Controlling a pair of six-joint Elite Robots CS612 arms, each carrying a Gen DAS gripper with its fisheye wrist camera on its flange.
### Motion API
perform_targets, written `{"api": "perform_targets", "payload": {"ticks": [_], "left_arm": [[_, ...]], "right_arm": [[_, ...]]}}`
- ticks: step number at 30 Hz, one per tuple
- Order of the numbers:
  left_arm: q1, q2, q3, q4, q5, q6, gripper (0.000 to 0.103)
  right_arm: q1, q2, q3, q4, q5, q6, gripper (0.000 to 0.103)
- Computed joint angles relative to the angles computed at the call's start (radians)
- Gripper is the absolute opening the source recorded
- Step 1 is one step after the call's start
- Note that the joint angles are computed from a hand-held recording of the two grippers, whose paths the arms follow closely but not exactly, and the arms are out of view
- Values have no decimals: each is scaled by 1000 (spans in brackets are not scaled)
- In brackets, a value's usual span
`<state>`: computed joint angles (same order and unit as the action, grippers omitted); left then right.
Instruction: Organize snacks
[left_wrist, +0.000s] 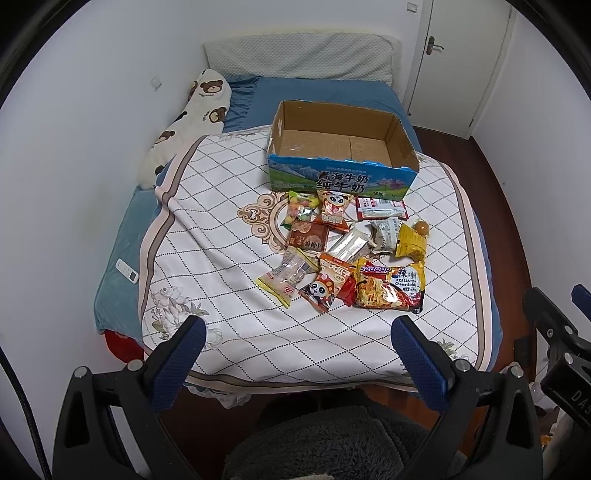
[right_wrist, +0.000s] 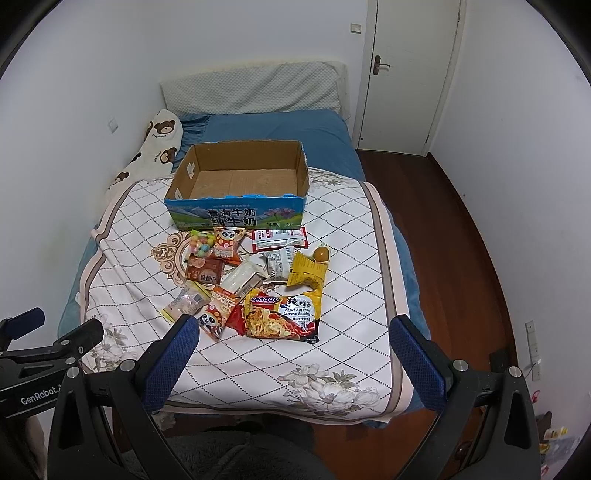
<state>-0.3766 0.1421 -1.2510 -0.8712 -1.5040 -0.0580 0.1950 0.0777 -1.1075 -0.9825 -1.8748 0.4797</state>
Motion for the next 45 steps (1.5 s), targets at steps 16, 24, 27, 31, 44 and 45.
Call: {"api": "perform_targets", "payload": {"ticks": [16,24,27,31,44,45], "left_arm": [[8,-1,7,-15,-6,14,103],[9,-2,8,-25,-9,21,103],[9,-1,5,-27,-8,21,103],[10,-1,6,-27,-9,21,103],[11,-1,5,-32,-9,26,103],[12,-1,4,-31,-10,26,103]], "right_arm": [[6,-2,2,-13,-14,12,103],[9,-3,2,-20,-21,16,103],[8,-5,5,-21,-18,14,103],[9,-5,5,-21,-16,12,103],[13,-4,1,-20,-12,13,103],[13,-4,2,-20,-12,14,103]]}}
